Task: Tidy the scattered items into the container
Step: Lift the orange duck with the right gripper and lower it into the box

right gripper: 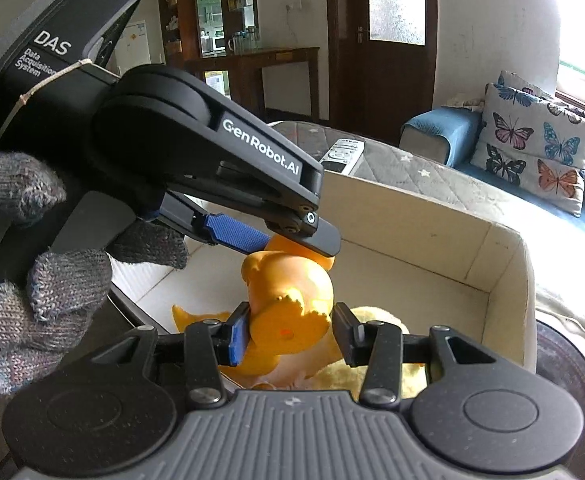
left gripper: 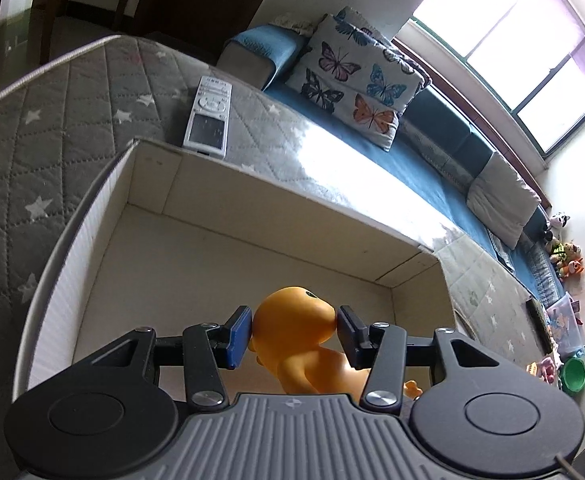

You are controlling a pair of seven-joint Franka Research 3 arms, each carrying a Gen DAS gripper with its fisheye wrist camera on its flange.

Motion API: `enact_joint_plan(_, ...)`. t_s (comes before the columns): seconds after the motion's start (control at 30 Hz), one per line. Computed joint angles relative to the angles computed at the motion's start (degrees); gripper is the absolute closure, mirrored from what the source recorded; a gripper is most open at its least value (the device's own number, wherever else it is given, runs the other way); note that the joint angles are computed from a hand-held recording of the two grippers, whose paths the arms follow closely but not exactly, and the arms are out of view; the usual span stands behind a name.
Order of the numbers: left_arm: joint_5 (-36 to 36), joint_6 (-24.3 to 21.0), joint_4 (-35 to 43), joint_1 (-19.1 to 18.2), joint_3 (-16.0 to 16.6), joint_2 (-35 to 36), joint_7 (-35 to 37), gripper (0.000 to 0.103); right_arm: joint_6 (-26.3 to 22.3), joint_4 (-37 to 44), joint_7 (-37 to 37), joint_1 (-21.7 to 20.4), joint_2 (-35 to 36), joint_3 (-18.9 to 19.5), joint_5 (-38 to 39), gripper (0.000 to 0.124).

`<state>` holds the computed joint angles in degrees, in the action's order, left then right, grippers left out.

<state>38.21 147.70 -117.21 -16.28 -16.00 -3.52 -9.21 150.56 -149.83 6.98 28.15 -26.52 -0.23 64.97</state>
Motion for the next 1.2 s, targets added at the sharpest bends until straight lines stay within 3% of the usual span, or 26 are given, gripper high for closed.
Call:
enact_joint_plan(0.13, -0.87, -1.27, 0.38, -0.22, -0.04, 0.24, 1.05, 0.053, 0.61, -0.62, 0.00, 0.05, -0.58, 0.32, -0.15, 0.079)
enact_joint_plan(0.2, -0.93, -2.72, 0.77, -0.38, -0.12, 0.31, 1.66, 0.053, 0.87, -0.99, 0.16, 0.17, -1.05, 0.25, -0.06, 0.072)
enact_joint_plan(0.83, -0.68, -5.04, 0.25, -0.48, -0.75, -1.57, 0.71, 0.053, 2.03, -3.52, 1.56, 1.08, -4.90, -0.90, -1.51, 0.071)
enact_joint_plan(1.2, -1.08, -3.90, -0.26, -0.15, -0.59, -1.75, 1.63, 0.053, 3.02, -2.74, 0.77, 2.33, -3.46, -0.39, -0.95, 0.075)
